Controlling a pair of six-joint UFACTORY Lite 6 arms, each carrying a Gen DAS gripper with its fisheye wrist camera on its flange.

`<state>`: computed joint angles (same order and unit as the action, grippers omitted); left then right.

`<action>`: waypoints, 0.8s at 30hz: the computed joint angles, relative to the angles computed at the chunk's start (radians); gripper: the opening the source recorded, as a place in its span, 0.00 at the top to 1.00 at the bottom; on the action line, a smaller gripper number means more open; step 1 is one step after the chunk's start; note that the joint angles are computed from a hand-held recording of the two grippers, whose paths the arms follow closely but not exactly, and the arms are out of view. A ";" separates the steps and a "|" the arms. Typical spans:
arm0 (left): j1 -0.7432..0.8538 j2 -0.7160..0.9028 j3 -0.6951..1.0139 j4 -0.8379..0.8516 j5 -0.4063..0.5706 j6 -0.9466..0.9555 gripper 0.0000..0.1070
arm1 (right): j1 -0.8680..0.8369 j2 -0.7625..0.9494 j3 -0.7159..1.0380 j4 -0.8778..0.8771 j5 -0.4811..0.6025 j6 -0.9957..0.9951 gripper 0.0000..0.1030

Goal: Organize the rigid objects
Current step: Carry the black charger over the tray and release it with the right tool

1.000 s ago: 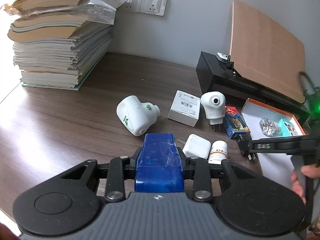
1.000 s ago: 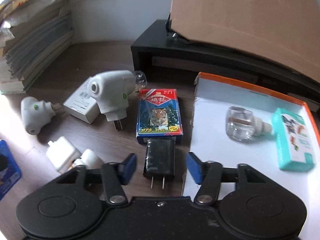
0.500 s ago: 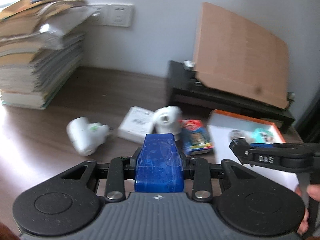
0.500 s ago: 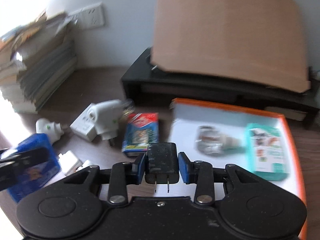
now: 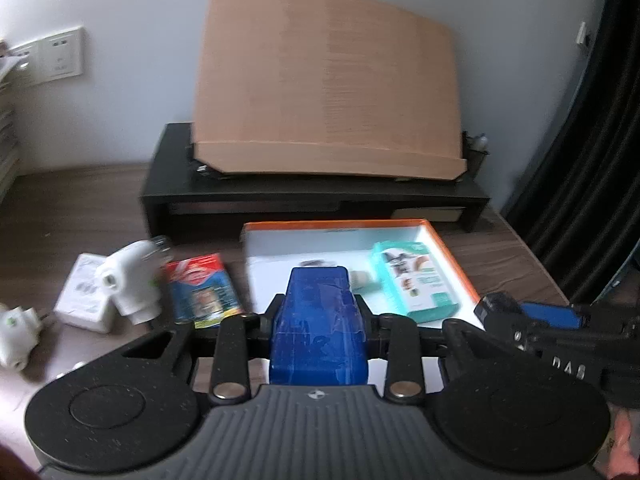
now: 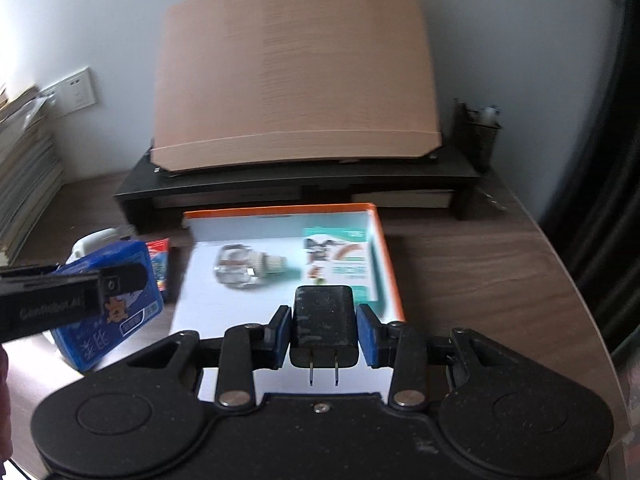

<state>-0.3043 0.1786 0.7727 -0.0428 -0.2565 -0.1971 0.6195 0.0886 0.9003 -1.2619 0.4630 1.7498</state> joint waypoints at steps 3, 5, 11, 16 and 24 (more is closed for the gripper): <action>-0.028 0.017 0.015 -0.061 -0.018 0.030 0.68 | -0.028 -0.015 -0.032 -0.044 -0.025 0.050 0.57; -0.040 0.036 0.022 -0.076 -0.027 0.029 0.68 | -0.041 -0.022 -0.063 -0.131 -0.047 0.153 0.57; -0.069 0.074 0.028 -0.225 -0.028 0.130 0.68 | -0.062 0.005 -0.090 -0.268 -0.092 0.286 0.57; -0.088 0.093 0.053 -0.389 -0.015 0.273 0.68 | -0.074 0.036 -0.064 -0.294 -0.110 0.289 0.57; -0.100 0.111 0.076 -0.500 -0.004 0.367 0.68 | -0.083 0.068 -0.031 -0.300 -0.133 0.267 0.57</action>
